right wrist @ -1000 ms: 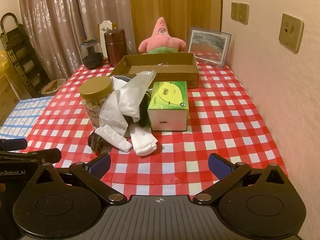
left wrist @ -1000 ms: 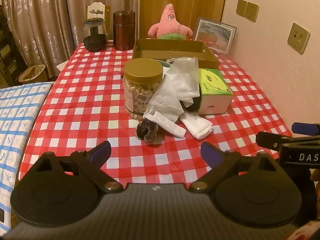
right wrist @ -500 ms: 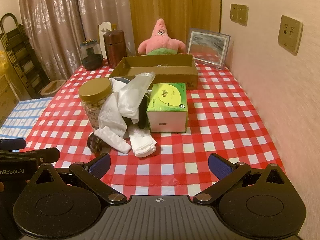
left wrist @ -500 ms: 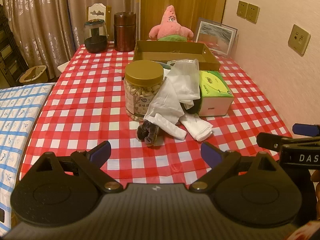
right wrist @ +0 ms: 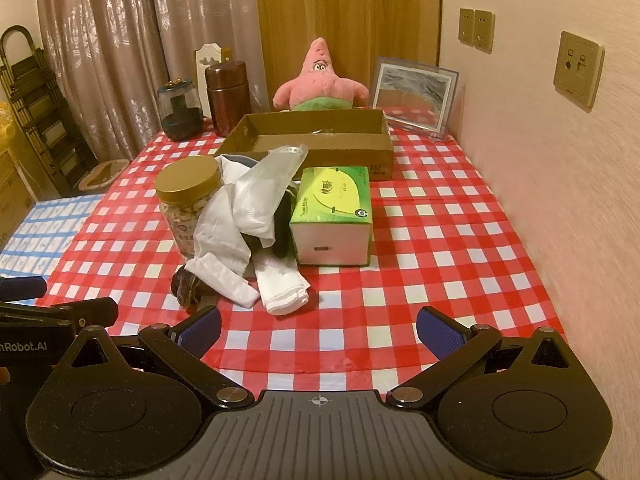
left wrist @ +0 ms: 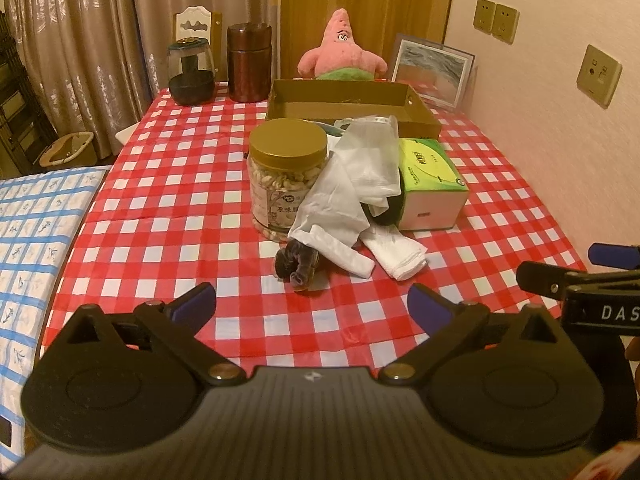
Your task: Organize soft objects
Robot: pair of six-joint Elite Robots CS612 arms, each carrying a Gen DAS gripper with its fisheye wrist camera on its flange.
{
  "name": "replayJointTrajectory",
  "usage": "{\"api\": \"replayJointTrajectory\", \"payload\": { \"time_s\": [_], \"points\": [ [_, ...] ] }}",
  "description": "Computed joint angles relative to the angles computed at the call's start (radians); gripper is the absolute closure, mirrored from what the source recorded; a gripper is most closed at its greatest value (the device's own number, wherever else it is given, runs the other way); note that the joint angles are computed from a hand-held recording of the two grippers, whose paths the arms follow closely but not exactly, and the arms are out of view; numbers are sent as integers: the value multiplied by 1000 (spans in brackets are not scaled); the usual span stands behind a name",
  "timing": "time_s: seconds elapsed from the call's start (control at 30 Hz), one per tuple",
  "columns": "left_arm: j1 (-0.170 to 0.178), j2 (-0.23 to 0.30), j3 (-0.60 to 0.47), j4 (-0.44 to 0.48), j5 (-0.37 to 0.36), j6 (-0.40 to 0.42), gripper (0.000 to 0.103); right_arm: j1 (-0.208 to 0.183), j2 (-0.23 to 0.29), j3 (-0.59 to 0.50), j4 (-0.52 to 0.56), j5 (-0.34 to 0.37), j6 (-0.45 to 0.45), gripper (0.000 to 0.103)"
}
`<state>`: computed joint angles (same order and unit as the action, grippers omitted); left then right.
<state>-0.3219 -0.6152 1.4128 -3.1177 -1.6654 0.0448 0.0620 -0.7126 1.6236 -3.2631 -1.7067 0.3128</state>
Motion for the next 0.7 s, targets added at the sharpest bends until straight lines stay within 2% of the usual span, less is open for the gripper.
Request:
{"api": "replayJointTrajectory", "payload": {
  "time_s": [0.7],
  "points": [
    [-1,2,2,-12,4,4,0,-3,-2,4,-4,1,-2,0]
  ]
}}
